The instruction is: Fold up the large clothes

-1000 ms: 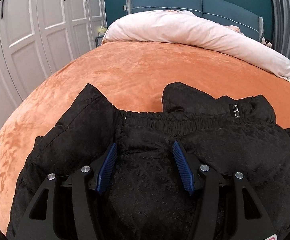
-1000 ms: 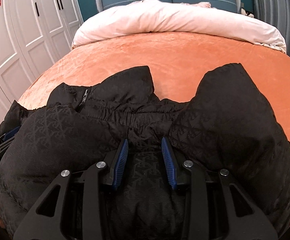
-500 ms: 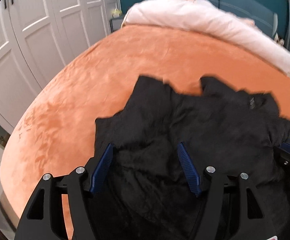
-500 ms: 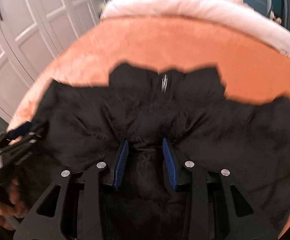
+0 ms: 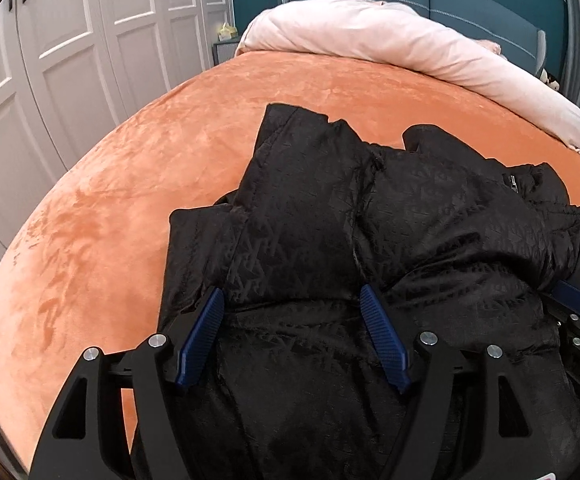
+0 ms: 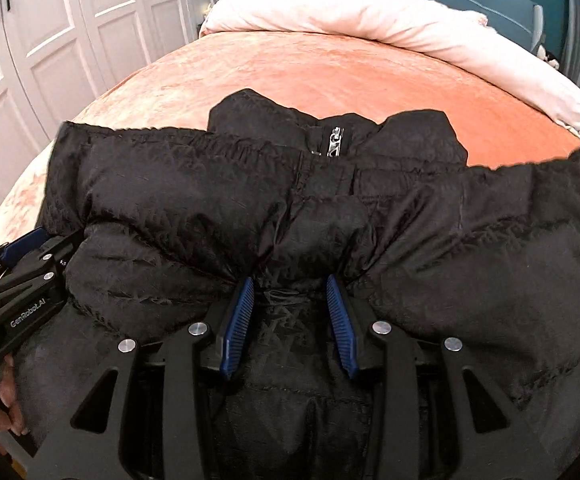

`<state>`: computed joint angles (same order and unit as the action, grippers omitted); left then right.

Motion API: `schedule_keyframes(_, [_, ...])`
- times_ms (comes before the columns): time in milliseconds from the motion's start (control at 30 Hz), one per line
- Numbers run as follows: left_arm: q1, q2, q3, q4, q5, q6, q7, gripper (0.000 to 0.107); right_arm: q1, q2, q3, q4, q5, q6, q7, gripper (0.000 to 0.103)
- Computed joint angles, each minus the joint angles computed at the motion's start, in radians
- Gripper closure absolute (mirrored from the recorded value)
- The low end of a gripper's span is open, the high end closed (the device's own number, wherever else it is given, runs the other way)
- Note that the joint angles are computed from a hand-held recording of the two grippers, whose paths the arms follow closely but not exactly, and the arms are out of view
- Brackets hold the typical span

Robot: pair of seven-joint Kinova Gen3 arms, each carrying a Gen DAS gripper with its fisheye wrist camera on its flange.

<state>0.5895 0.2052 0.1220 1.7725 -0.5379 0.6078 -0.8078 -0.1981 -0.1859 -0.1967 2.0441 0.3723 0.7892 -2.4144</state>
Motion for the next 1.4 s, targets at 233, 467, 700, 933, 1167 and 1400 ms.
schedule_keyframes(233, [-0.09, -0.04, 0.042, -0.159, 0.162, 0.1, -0.149, 0.04, 0.127, -0.181, 0.103, -0.129, -0.055, 0.154, 0.124, 0.066])
schedule_keyframes(467, [-0.022, 0.14, 0.002, -0.347, 0.102, 0.26, -0.137, 0.04, 0.303, -0.097, 0.274, -0.053, -0.078, 0.112, 0.241, 0.067])
schedule_keyframes(700, [0.061, 0.163, -0.067, -0.253, 0.021, 0.179, -0.039, 0.035, 0.36, -0.067, 0.186, 0.064, -0.026, 0.008, 0.195, 0.066])
schedule_keyframes(933, [0.06, 0.173, -0.072, -0.239, 0.018, 0.143, -0.01, 0.03, 0.364, -0.062, 0.209, 0.11, -0.032, -0.081, 0.187, 0.066])
schedule_keyframes(1167, [0.033, 0.101, -0.049, -0.223, 0.049, 0.213, -0.063, 0.031, 0.303, -0.167, 0.176, -0.055, -0.15, 0.156, 0.231, 0.066])
schedule_keyframes(1400, [-0.118, -0.118, 0.022, -0.085, 0.25, 0.223, -0.182, 0.03, 0.157, -0.137, 0.044, -0.168, -0.263, 0.236, 0.247, 0.083])
